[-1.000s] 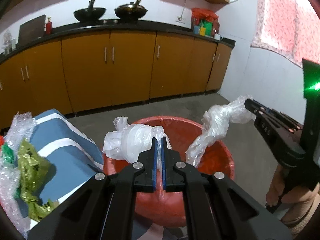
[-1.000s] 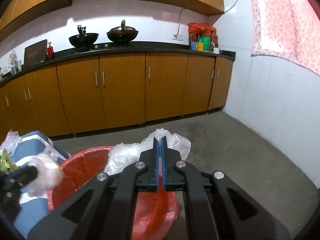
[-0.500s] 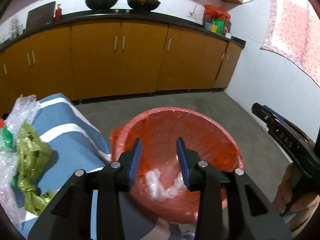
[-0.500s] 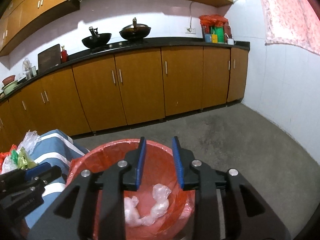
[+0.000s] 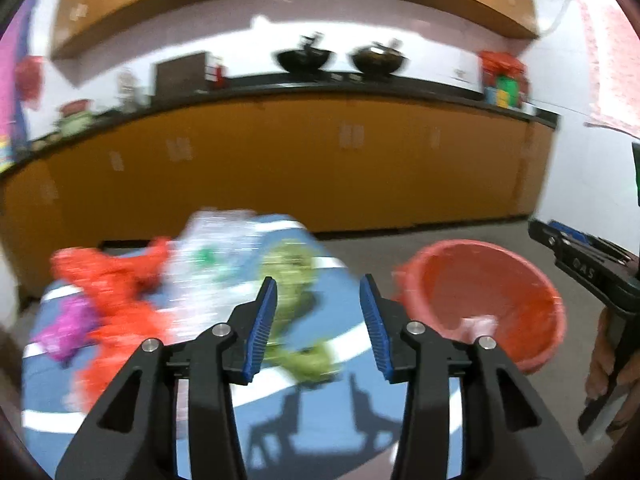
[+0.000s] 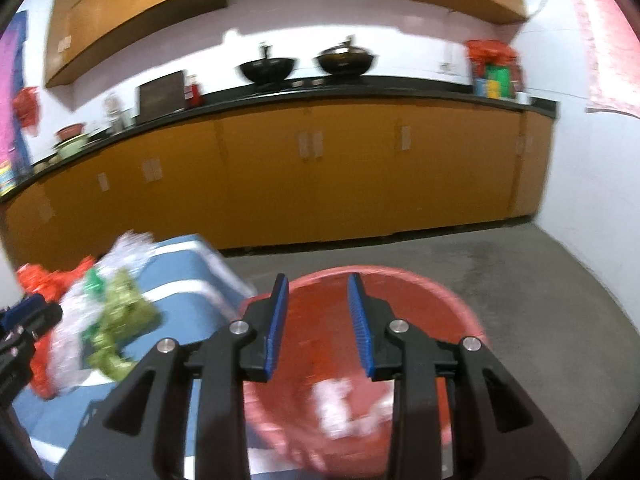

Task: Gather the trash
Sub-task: 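Return both tools to the table and grasp the green paw-print bag with the right gripper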

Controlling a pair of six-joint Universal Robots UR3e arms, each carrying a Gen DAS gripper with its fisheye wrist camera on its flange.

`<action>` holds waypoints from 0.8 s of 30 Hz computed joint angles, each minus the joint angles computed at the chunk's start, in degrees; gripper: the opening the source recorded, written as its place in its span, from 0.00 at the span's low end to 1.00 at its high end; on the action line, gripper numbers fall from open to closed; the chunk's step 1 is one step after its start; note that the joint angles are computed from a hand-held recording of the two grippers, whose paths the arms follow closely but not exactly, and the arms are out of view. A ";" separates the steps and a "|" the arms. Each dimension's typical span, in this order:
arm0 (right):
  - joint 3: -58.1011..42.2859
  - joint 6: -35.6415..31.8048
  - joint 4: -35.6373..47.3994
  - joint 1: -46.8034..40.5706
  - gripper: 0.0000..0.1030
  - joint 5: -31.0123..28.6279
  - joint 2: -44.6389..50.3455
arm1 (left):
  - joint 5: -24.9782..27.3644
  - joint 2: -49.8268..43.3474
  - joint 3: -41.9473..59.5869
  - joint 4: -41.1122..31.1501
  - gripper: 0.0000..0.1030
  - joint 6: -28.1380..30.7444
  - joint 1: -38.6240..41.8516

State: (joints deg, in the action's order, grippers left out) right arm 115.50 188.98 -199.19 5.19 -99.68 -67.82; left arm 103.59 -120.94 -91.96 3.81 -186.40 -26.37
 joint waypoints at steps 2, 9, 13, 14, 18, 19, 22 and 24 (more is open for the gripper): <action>-3.45 0.26 2.06 3.31 0.31 -0.13 2.24 | 1.89 3.70 -7.04 4.51 0.47 -0.06 2.04; -18.71 2.35 11.43 13.25 0.31 4.59 12.63 | 3.52 13.36 -26.42 14.47 0.54 -0.95 11.88; -28.39 1.76 18.03 17.00 0.34 5.49 18.60 | 0.78 16.52 -35.11 19.90 0.60 -1.00 18.50; -30.96 1.23 19.58 17.99 0.37 4.83 20.24 | 0.07 16.89 -36.71 21.09 0.61 -0.70 19.86; -36.23 0.39 23.14 19.79 0.40 3.61 24.33 | -4.47 17.87 -43.53 26.73 0.65 1.04 26.37; -37.76 0.42 24.22 20.06 0.41 3.32 25.39 | -5.46 17.94 -44.44 27.52 0.66 1.21 27.46; -41.61 -0.28 27.08 20.60 0.44 2.11 27.99 | -8.20 18.08 -47.02 29.99 0.69 1.96 29.78; -45.14 -1.48 30.04 21.18 0.45 0.67 30.03 | -9.46 17.62 -47.48 30.97 0.71 2.41 30.32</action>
State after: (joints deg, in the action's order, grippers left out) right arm 70.35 187.50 -169.15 26.37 -99.02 -37.79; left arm 94.12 -103.32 -139.44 34.77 -183.99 3.95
